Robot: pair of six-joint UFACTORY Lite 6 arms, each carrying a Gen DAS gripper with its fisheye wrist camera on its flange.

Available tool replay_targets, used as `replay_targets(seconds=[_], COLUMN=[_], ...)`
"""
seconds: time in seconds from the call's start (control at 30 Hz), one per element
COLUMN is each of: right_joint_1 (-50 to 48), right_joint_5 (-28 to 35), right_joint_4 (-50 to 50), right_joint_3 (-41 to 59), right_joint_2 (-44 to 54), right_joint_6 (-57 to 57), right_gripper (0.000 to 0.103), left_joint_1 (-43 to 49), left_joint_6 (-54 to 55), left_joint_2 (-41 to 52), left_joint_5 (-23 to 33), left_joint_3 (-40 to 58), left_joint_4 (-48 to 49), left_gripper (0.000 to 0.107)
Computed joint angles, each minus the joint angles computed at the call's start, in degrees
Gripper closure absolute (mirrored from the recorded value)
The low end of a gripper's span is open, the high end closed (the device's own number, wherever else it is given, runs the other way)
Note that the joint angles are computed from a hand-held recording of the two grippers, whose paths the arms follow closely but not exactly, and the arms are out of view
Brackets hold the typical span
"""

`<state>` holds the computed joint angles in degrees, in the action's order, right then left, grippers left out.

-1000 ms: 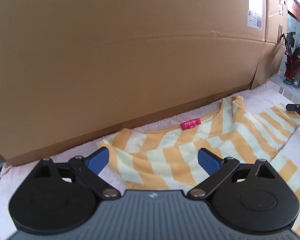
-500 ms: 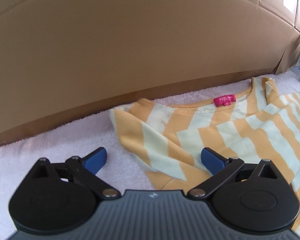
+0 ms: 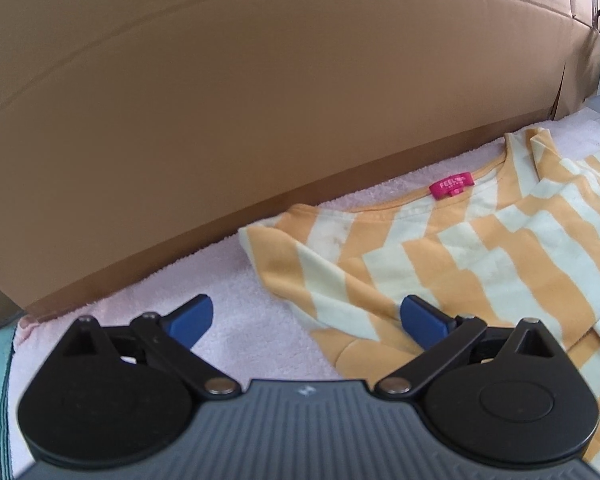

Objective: Fold clothes
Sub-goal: 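Open the right gripper to release the shirt end and lift away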

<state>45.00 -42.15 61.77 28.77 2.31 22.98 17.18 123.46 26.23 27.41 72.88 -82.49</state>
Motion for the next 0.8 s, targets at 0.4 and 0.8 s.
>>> replay_targets(seconds=[0.4, 0.8], right_joint_1=[9.4, 25.8], right_joint_5=[-9.4, 5.9], right_joint_4=[31.8, 7.8], right_joint_3=[10.1, 25.0], right_joint_2=[4.9, 9.4], right_joint_6=[-31.0, -28.9], right_gripper=[0.092, 0.076], left_joint_1=[23.0, 57.6], left_joint_6=[1.0, 7.0], left_joint_2=[-15.9, -13.2], left_joint_5=[17.5, 44.6], left_joint_3=[-12.4, -16.4], left_joint_4=[14.8, 34.7], left_gripper=[0.006, 0.008])
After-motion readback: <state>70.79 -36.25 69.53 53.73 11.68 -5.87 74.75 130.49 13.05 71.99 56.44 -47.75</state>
